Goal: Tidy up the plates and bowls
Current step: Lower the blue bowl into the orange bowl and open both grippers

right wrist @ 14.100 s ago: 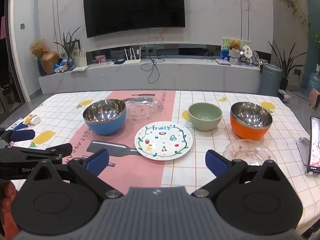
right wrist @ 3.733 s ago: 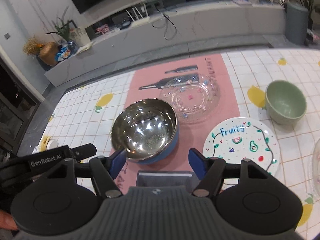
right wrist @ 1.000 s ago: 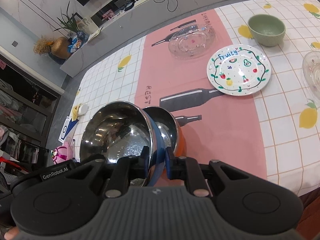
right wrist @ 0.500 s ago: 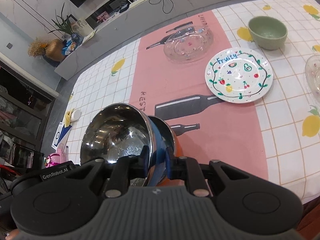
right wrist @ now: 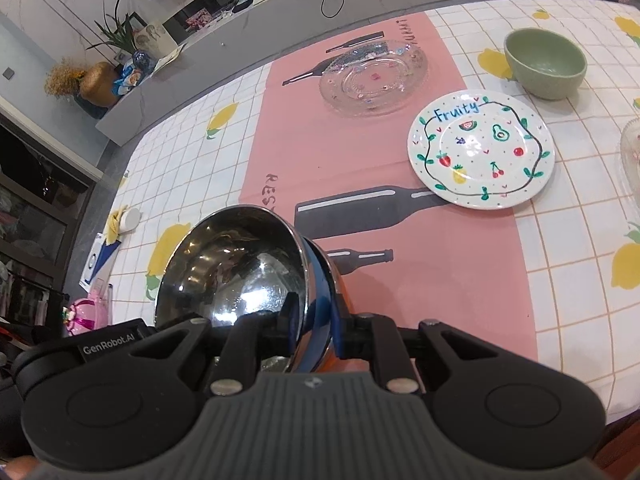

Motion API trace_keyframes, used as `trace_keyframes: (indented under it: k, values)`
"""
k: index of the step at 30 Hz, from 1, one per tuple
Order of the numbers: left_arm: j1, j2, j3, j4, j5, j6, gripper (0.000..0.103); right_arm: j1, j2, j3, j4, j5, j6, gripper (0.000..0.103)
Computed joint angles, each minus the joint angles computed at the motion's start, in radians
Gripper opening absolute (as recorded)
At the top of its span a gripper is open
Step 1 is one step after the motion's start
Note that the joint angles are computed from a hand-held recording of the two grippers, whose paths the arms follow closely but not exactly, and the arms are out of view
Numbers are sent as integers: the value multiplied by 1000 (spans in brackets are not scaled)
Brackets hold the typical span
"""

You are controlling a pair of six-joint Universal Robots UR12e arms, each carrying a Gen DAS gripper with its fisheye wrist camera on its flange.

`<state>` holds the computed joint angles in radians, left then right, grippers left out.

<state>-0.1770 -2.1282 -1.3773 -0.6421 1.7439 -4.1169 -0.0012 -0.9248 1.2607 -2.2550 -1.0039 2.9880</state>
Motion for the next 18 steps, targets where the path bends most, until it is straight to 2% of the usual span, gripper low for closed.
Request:
trace_keyframes:
  k: [7,12,14,18]
  values:
    - [-4,-8,13,-9,16,33,10,1,10,-11,6,9,-7,23]
    - [-7,-3,3,14,28,50,16,-1,7,-3,0,18,-11,23]
    - [-9,-2,2,17,44,49,22,-3,6,0,-3,23,-9,23]
    - [-10,3,-6,37,59,61,22,-6,2,6,-14,33,-7,24]
